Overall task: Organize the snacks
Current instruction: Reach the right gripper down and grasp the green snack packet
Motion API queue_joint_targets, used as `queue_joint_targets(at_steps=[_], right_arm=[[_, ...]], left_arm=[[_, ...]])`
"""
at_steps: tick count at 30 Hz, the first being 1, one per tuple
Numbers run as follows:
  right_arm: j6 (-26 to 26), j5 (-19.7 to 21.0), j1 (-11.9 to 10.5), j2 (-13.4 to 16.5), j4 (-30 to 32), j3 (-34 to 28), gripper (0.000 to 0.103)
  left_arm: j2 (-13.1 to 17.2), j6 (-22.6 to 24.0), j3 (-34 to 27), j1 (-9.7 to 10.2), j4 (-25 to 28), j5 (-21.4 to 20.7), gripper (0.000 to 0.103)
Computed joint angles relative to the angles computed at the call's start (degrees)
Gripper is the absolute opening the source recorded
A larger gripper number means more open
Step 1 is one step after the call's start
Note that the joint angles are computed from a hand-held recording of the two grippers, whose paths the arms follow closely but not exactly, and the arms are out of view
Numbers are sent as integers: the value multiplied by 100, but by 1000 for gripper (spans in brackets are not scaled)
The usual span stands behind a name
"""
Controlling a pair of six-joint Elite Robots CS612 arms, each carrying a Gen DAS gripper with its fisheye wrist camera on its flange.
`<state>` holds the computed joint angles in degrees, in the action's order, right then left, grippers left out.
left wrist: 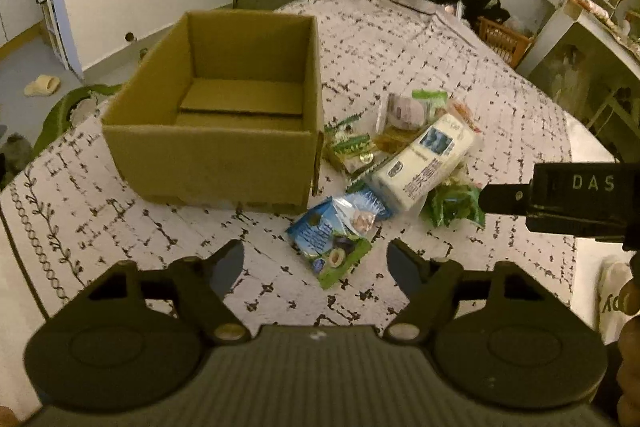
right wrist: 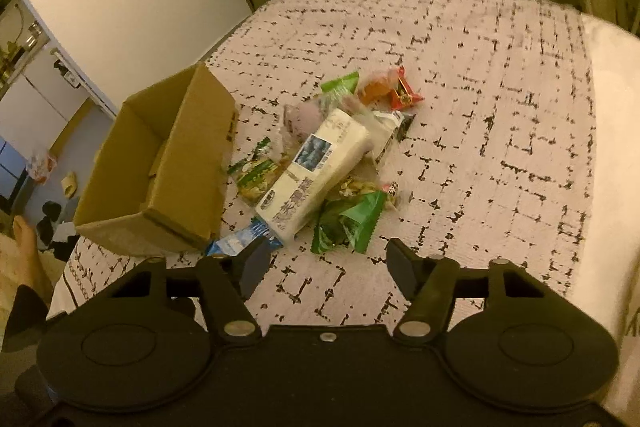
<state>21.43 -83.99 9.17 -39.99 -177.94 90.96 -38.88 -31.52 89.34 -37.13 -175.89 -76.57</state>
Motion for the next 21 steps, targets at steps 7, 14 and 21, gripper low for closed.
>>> queue_joint_targets(at_steps=[7, 14, 21], right_arm=[[255, 257, -78, 257, -12, -216, 52], [392, 245, -97, 431, -126, -375, 49], [446, 272, -116, 522, -58, -463, 38]], left_arm=[[237, -46, -266, 53, 44, -83, 69], [438, -111, -509, 56, 89, -112, 67], [567, -205, -633, 63, 251, -87, 61]])
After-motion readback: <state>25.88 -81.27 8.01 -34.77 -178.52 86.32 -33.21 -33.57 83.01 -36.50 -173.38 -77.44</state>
